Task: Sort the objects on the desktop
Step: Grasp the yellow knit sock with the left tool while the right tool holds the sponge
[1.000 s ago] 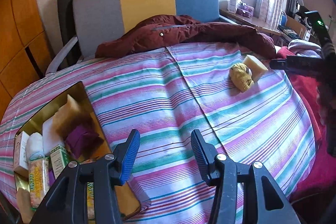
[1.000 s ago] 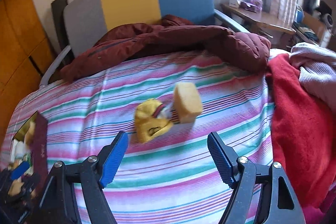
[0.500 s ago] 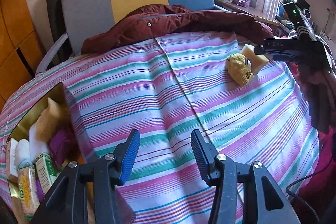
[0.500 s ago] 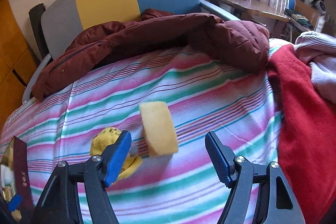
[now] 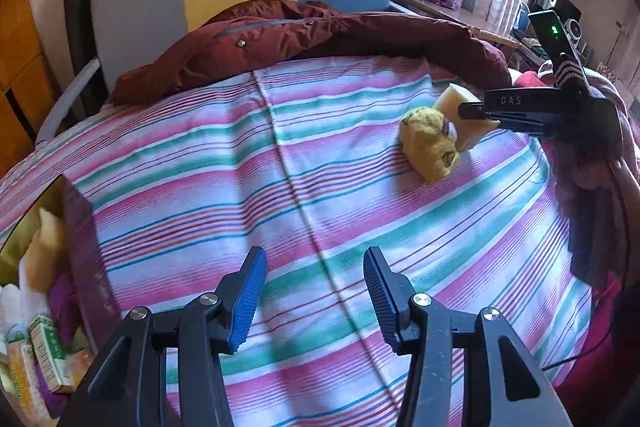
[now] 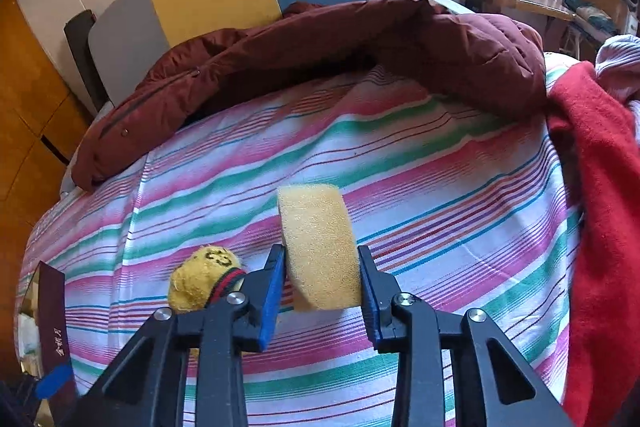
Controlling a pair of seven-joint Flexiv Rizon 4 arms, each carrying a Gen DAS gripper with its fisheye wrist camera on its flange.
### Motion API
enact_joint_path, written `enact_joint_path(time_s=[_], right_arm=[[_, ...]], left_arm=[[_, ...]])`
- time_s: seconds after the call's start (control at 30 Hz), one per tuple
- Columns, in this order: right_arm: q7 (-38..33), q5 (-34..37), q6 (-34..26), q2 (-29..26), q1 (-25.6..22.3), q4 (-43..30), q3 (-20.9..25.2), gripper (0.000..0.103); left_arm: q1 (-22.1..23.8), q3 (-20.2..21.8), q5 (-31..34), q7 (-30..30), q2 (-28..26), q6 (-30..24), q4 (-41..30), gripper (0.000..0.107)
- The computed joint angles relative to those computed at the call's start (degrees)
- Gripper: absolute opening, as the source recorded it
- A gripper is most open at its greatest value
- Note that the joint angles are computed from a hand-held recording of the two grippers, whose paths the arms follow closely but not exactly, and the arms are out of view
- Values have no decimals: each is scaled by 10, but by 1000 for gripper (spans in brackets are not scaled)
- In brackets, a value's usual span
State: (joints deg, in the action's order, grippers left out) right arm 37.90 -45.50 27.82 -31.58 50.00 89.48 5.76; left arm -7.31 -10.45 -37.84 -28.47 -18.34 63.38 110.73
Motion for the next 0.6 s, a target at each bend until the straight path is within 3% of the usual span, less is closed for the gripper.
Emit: enact_joint_path(time_s=[0.43,0.6], right_arm=[[-12,19,-67,4,10,-22,8,35],[-12,24,-70,7,9,-20,12,35]], left_arm=[[-24,-26,15,-46,-47,-17,-63,51],[-30,-40,6,-68,-73,-56,-105,58]])
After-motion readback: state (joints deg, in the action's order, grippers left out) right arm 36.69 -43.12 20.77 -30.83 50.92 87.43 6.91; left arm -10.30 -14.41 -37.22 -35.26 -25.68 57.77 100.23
